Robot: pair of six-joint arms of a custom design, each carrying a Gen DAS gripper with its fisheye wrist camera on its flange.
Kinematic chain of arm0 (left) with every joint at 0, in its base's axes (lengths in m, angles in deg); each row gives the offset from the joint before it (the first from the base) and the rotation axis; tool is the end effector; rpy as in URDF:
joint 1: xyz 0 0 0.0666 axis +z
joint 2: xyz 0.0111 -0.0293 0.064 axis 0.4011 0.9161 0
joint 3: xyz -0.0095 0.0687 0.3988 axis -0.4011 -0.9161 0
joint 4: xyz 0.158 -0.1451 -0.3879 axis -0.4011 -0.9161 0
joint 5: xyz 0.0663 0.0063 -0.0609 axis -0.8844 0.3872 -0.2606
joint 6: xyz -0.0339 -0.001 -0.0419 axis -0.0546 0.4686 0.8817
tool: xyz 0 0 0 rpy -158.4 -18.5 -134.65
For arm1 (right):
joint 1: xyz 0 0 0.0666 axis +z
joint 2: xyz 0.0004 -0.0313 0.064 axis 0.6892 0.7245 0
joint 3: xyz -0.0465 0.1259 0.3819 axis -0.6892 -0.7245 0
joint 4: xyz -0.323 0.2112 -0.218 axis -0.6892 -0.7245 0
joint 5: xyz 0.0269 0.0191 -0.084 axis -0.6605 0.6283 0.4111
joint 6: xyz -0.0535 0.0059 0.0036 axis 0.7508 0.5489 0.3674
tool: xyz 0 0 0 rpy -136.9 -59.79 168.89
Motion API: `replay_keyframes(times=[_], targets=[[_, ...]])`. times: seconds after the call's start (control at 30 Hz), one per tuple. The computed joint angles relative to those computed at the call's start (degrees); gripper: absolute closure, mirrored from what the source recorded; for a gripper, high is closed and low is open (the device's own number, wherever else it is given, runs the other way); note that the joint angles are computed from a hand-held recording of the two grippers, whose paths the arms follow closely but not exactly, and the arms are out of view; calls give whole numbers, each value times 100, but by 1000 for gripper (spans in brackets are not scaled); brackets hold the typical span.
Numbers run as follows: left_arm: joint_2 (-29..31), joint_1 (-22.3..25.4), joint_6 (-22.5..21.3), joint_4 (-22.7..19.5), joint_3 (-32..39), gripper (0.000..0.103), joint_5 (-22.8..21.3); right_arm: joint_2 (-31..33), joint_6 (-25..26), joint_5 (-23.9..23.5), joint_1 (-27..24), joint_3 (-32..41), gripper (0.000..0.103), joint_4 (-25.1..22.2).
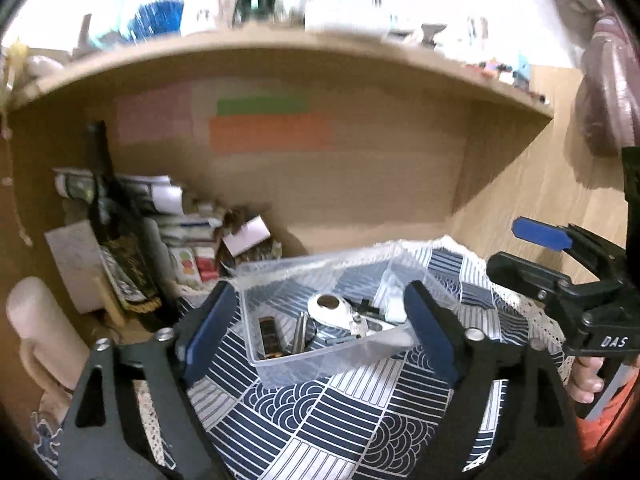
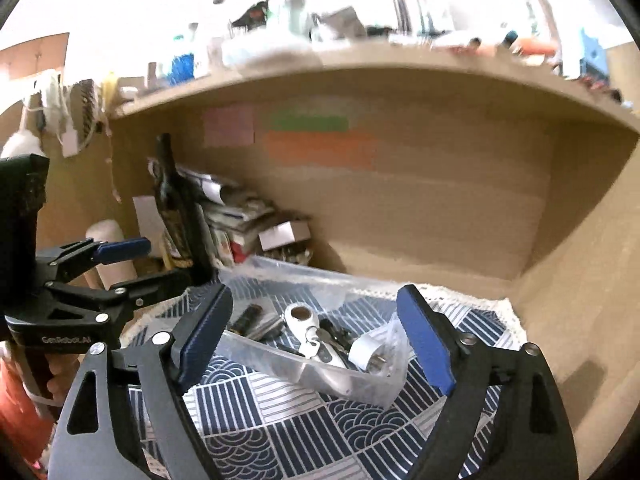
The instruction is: Organize rigid objects
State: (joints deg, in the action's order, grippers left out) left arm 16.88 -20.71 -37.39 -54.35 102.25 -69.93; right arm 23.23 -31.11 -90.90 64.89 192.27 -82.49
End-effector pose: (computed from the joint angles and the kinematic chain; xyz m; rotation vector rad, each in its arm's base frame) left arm 0.4301 -0.3855 0.6251 -0.2616 2.0585 0.0741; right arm 0.5257 0.2206 0.6212 -0.8236 1.8792 0.5539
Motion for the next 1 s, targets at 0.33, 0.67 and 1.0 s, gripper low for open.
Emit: replay_keyframes(times=[0.33,0.67,1.0], targets=[[-74,-376,-1,66,-7,1,-767,-584,-289,51,-62,-670,0,615],[-97,-530,-26,145,-22,0,-885,-733,-406,0,-97,-850,0,667],[-58,-593,-200,236,32,0,-981,-737,-428,-37,-111,-849,0,664]])
